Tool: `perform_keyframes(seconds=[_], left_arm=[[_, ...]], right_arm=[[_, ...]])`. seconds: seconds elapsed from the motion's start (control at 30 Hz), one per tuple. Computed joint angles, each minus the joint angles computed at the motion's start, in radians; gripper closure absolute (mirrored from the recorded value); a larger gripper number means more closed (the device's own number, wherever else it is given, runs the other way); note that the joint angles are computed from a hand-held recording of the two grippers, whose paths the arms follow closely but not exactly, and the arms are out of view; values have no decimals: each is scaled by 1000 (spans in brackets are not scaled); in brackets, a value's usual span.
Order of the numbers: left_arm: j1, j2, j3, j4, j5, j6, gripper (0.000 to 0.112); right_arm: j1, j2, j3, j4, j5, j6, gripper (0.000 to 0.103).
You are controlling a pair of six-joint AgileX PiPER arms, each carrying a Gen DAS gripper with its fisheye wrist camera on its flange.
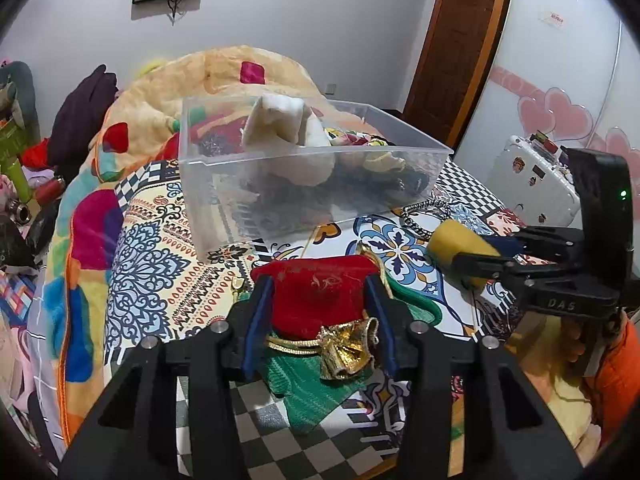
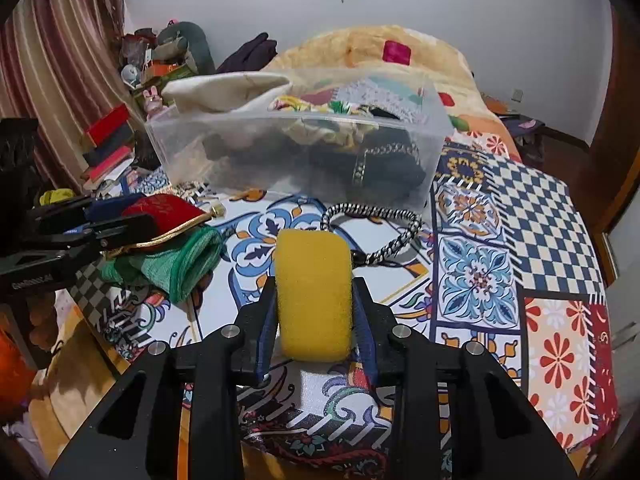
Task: Organize soft objects
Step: 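Grasp the red ribbon pouch with the left tool while the right tool grasps the yellow sponge, then lower the pouch and sponge into the clear box and open both tools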
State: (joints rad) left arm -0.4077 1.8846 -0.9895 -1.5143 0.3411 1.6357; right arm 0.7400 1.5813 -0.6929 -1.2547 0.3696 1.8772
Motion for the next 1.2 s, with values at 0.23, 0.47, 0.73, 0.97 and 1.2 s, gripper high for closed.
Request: perform_keyframes(seconds=[0.23, 0.47, 0.73, 0.97, 1.2], left_arm=[[14, -50, 15, -58, -6, 48, 72], [10, -122, -3, -145, 11, 129, 72], [-37, -102, -119, -192, -15, 144, 72], [-88, 18, -304, 63, -65, -127, 72], [-119, 137, -458, 488, -73, -535, 72]], right_arm=[[25, -65, 8, -27, 66, 27, 72], [26, -106, -42, -48, 141, 5, 72], [-17, -114, -118, -107, 169, -16, 72], [-75, -74, -186, -133, 148, -50, 72], [-139, 1, -240, -101, 102, -122, 72]])
